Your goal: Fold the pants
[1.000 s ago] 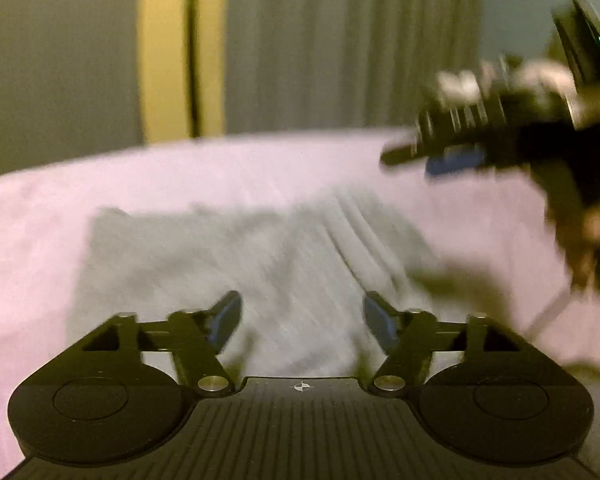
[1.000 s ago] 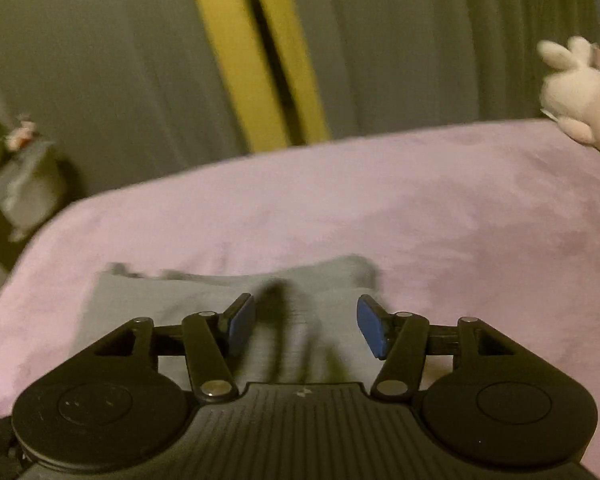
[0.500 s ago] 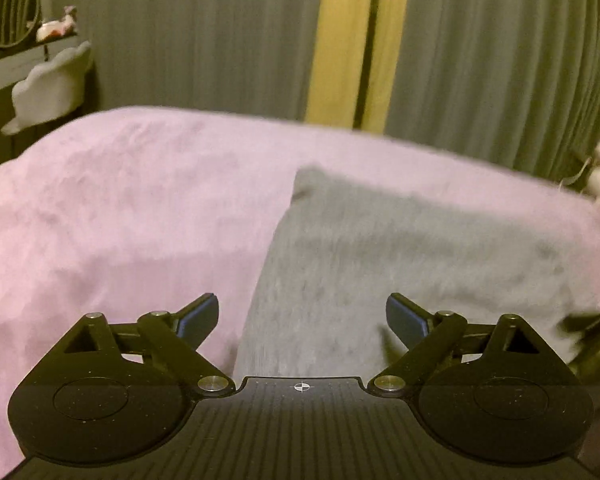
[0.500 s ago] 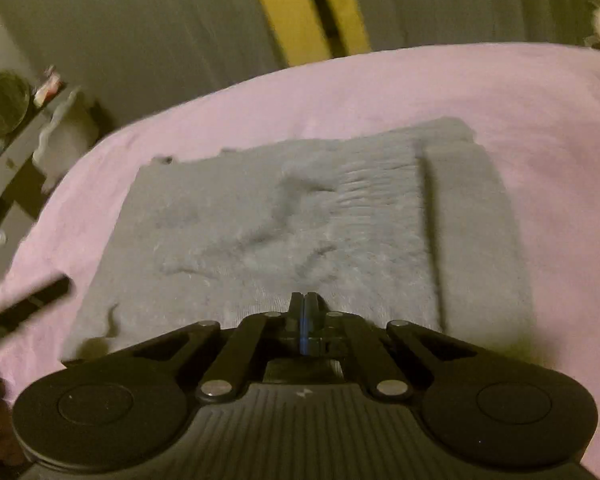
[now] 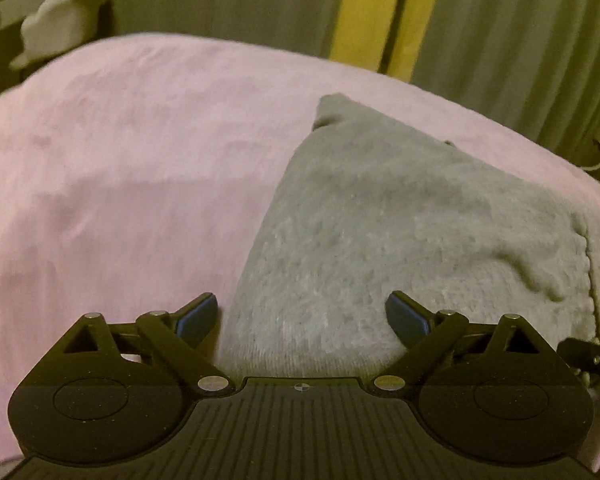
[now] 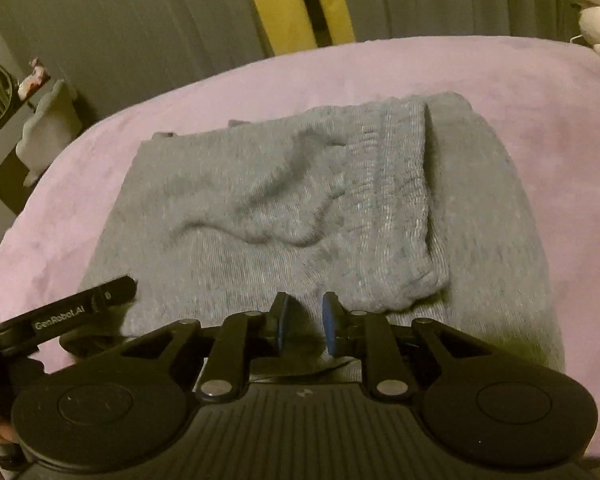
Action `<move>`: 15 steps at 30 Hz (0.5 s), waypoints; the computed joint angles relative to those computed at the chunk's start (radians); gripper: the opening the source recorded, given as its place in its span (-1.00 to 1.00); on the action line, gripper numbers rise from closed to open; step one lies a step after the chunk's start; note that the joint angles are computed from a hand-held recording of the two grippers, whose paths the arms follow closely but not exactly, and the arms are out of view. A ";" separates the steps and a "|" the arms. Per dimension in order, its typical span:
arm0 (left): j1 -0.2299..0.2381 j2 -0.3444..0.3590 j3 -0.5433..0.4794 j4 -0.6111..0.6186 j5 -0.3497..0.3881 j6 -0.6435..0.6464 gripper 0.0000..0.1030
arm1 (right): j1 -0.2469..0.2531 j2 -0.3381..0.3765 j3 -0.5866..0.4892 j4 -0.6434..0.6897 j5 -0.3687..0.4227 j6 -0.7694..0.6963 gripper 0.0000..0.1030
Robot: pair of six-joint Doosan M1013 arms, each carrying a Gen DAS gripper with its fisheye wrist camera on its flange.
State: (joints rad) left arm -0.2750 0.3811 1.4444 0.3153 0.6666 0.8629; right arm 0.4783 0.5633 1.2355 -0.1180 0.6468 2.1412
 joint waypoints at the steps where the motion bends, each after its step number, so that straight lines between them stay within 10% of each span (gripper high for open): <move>1: 0.000 -0.002 0.000 0.000 0.004 -0.004 0.85 | 0.004 0.001 -0.006 -0.014 0.016 -0.014 -0.65; 12: -0.027 -0.066 0.028 0.053 0.067 -0.088 0.85 | 0.057 -0.023 0.066 -0.269 -0.052 0.016 -0.42; 15: -0.047 -0.103 0.058 0.120 0.026 -0.090 0.86 | 0.046 -0.033 0.067 -0.156 -0.050 -0.036 0.10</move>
State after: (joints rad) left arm -0.3219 0.2781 1.5019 0.4351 0.6923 0.7726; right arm 0.5245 0.5306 1.3024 -0.2737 0.5973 2.1056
